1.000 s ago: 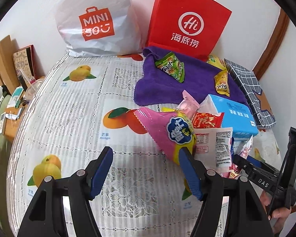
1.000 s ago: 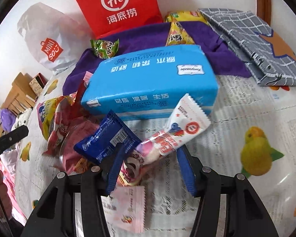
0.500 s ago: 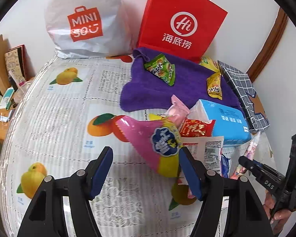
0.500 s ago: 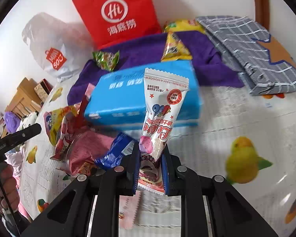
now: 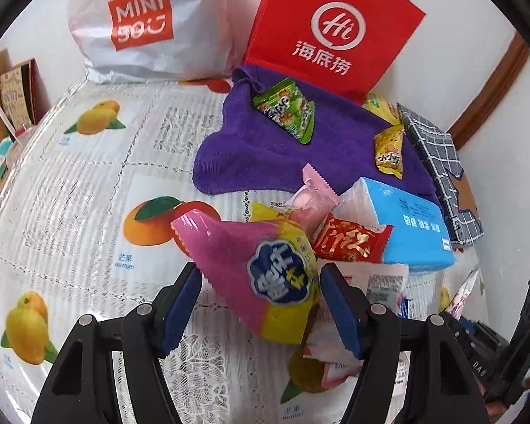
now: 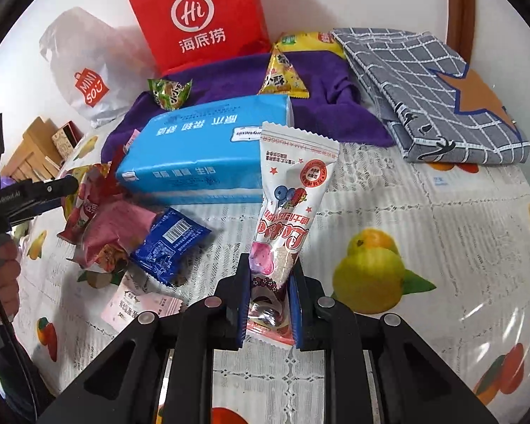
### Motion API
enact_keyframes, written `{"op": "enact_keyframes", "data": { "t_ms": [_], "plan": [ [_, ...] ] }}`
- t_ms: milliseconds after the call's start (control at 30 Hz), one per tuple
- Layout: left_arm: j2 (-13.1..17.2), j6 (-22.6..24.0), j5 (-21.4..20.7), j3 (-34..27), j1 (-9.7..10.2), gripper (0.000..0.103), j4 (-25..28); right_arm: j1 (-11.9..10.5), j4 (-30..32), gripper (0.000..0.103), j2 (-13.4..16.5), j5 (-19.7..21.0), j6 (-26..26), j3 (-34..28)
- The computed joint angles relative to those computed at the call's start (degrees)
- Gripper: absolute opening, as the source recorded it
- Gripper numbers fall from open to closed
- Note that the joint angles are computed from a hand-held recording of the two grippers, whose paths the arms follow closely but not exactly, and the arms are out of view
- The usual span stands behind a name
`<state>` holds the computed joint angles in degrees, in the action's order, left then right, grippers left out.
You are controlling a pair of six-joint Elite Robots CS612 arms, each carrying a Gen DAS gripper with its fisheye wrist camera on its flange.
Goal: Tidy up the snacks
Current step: 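Grasp the pink-and-yellow bag with the left tool while the right tool grasps the white stick packet, then carry the pink bag and white stick packet up to the purple towel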
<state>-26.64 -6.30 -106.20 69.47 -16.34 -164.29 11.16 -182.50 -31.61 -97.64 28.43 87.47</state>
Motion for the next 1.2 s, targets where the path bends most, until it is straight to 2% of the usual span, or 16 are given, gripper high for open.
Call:
{"op": "enact_keyframes", "data": {
  "t_ms": [167, 367, 500, 600, 800, 1200],
  "plan": [
    [0.9, 0.0, 0.5, -1.9, -0.41, 0.067, 2.6, -0.3, 0.4, 0.021, 0.7, 1.3, -0.3, -0.8],
    [1.8, -0.2, 3.1, -3.9, -1.11, 0.067, 5.1, -0.7, 1.8, 0.025, 1.3, 2.4, -0.5, -1.8],
    [2.1, -0.2, 3.3, -4.5, -1.2, 0.065, 5.8, -0.7, 2.5, 0.026, 1.5, 2.5, -1.3, -2.2],
    [2.1, 0.2, 2.9, -4.4, -1.12, 0.061, 5.6, -0.7, 1.9, 0.023, 1.5, 2.1, -1.8, -2.1],
    [1.4, -0.5, 2.4, -2.8, -0.63, 0.056, 3.6, -0.4, -0.9, 0.02, 0.7, 1.1, -2.1, -0.7],
    [-2.3, -1.2, 2.3, 3.3, 0.41, 0.055, -3.9, 0.6, -5.8, 0.02, -1.3, -1.5, -2.8, 1.9]
  ]
}}
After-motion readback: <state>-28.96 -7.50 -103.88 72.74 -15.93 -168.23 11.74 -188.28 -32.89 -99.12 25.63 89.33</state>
